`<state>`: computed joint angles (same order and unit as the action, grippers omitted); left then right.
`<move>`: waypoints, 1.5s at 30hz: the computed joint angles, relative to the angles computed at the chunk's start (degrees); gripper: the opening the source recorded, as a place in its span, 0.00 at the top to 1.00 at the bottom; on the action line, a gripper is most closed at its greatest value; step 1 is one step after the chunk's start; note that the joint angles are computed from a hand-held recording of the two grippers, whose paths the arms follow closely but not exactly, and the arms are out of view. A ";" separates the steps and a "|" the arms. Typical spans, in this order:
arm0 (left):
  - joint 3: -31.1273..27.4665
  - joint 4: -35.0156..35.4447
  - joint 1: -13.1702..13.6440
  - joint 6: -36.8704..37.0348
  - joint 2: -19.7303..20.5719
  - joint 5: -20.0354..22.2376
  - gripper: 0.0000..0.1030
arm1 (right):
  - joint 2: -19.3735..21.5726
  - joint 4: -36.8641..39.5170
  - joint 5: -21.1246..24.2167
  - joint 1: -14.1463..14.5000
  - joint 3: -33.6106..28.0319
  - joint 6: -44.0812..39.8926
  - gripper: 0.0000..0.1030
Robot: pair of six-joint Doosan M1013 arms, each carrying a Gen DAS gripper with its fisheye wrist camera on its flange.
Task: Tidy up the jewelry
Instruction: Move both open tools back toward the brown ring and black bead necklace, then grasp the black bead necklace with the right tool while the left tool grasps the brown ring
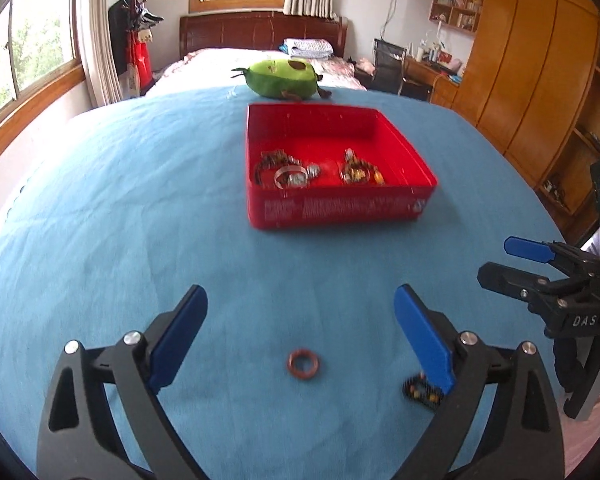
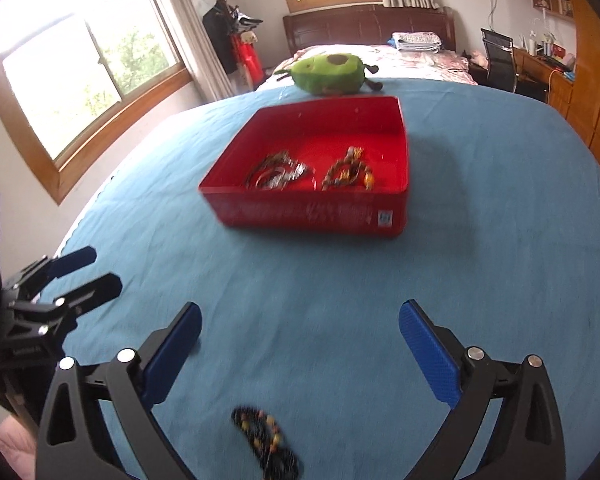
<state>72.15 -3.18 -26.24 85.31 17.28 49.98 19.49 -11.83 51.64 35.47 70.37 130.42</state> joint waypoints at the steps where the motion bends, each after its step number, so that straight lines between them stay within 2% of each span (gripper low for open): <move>1: 0.47 -1.11 0.22 0.70 -0.20 0.70 0.09 | -0.46 0.36 -0.16 0.30 0.89 -0.12 0.04; 9: 3.56 -2.28 0.93 -0.45 -0.49 5.28 0.09 | -2.69 1.95 -1.25 1.82 5.64 -1.09 0.04; 14: 4.60 -2.11 1.17 -2.06 -0.22 6.27 0.09 | -3.32 4.17 -2.52 2.25 7.59 -2.60 0.04; 21: 6.47 -2.28 1.29 -2.59 -0.71 6.31 0.09 | -3.13 7.08 -2.56 3.05 8.87 -6.93 0.15; 23: 6.86 -2.41 1.28 -2.65 -0.81 6.27 0.09 | -2.64 8.41 -1.92 3.16 8.58 -8.75 0.19; 33: 6.61 -1.95 0.97 -3.34 -0.33 6.38 0.09 | -0.51 13.76 1.36 3.54 7.03 -15.55 0.24; 36: 6.63 -2.21 0.84 -2.84 -0.44 6.15 0.09 | 0.28 12.48 2.65 3.89 6.44 -15.66 0.26; 39: 6.64 -2.24 0.64 -2.38 -0.53 5.86 0.09 | 0.73 10.16 3.92 4.30 6.10 -14.60 0.34; 41: 6.70 -2.05 0.50 -2.27 -0.63 5.55 0.09 | 0.90 7.95 4.97 4.64 5.74 -13.42 0.44; 45: 6.68 -2.34 0.42 -1.99 -0.62 5.36 0.09 | 0.84 6.05 5.92 4.32 5.71 -11.16 0.70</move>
<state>78.83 -5.52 -25.82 83.32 16.66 55.34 20.33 -5.78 57.55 39.79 76.08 119.25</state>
